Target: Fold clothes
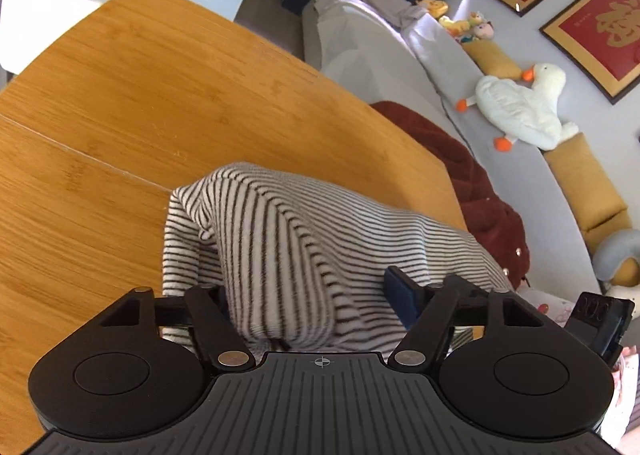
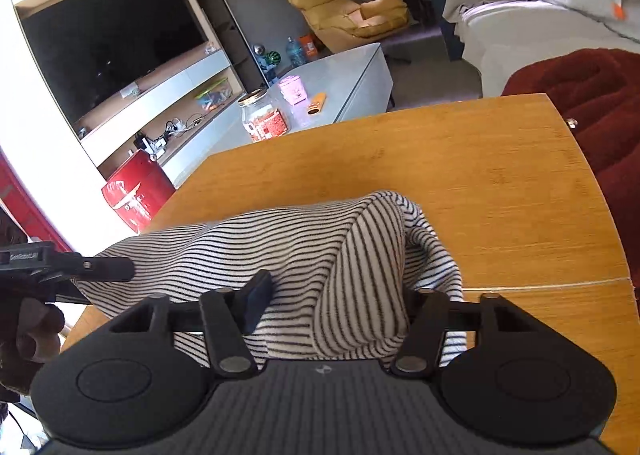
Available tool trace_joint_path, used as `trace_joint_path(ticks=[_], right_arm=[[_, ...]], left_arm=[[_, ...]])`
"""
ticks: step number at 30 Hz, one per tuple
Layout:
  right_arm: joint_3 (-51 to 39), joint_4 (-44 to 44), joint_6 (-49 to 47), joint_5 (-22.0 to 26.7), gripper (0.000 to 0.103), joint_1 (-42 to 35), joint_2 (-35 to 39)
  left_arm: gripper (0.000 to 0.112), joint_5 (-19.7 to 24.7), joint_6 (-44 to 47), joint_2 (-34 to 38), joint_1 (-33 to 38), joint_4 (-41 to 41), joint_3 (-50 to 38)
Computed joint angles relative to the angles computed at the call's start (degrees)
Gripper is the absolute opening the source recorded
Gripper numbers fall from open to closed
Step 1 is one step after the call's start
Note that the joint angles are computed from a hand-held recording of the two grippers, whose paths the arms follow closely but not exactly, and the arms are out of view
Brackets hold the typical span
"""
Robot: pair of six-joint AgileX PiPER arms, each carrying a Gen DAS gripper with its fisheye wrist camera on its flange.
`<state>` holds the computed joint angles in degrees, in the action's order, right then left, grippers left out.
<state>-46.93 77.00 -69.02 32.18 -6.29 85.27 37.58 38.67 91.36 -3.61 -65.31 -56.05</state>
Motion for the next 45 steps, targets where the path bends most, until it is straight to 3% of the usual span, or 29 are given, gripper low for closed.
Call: trace_joint_path(ticks=[1,3,5,7,9,13,18,22,26,29,31,33,35,37,39,42,45], right_arm=[[-0.55,1.28,-0.84,-0.37,0.029,0.67,1.07],[-2.67,3.63,-2.19,-1.32,0.024,2.12,3.85],[-7.41,5.27,-2.55,-2.82,0.023,3.75,8.24],[-11.97,4.59,-0.62,-4.09,0.021,4.97,11.18],[-13.69,4.69,-0.51,-3.05,0.021,4.70,11.07],[-8.66,7.04,-5.10,1.15,0.021,1.89,4.57],[0.62,4.02,-4.87,6.04,0.021,-2.39,-5.05],[5.55,1.98,-5.50,4.47,0.021,-2.38,-8.13],[8.80,2.53,-8.83,-0.82,0.027,-0.24,-7.54],[11.61,6.12,-13.81,-5.08,0.039,0.62,-10.51],[13.53,8.80,-17.88,-10.63,0.070,2.44,-13.71],[14.98,12.29,-23.19,-16.59,0.077,4.47,-16.59],[15.08,10.55,-21.44,-18.39,0.078,4.38,-18.72],[14.95,12.01,-22.83,-18.09,0.078,3.63,-20.62],[14.45,15.34,-26.38,-16.94,0.079,2.96,-21.17],[13.12,18.29,-29.89,-16.35,0.079,3.73,-19.69],[12.56,18.34,-32.10,-21.49,0.079,7.33,-16.34]], left_arm=[[0.065,0.53,0.18,1.91,-0.04,-0.62,-1.36],[0.061,0.27,0.16,5.55,-0.53,-0.87,-5.19],[0.056,-1.84,-3.08,7.81,-1.43,2.32,-9.82],[0.042,-3.50,-5.50,8.28,-2.10,5.15,-12.70],[0.040,-4.32,-6.34,7.15,-2.40,6.91,-13.75],[0.041,-3.70,2.90,-1.78,-2.04,1.38,-5.33],[0.042,-3.12,5.91,-11.62,-3.28,-0.90,6.31],[0.042,-5.27,8.21,-14.94,-5.41,-2.89,13.19],[0.053,-13.07,7.52,-15.03,-8.39,-4.11,18.09],[0.061,-18.87,-4.68,-20.15,-11.01,6.26,20.58],[0.069,-24.94,-15.68,-24.13,-13.82,17.72,22.99],[0.069,-24.94,-27.14,-28.25,-14.30,28.09,23.86],[0.074,-24.55,-38.56,-31.64,-16.07,38.54,23.74],[0.084,-24.24,-43.07,-34.08,-18.23,42.82,23.09],[0.086,-24.00,-38.42,-36.14,-19.10,38.15,22.58],[0.088,-25.13,-24.28,-33.03,-22.01,20.96,21.24],[0.088,-23.19,-9.00,-26.51,-22.61,3.77,19.11]])
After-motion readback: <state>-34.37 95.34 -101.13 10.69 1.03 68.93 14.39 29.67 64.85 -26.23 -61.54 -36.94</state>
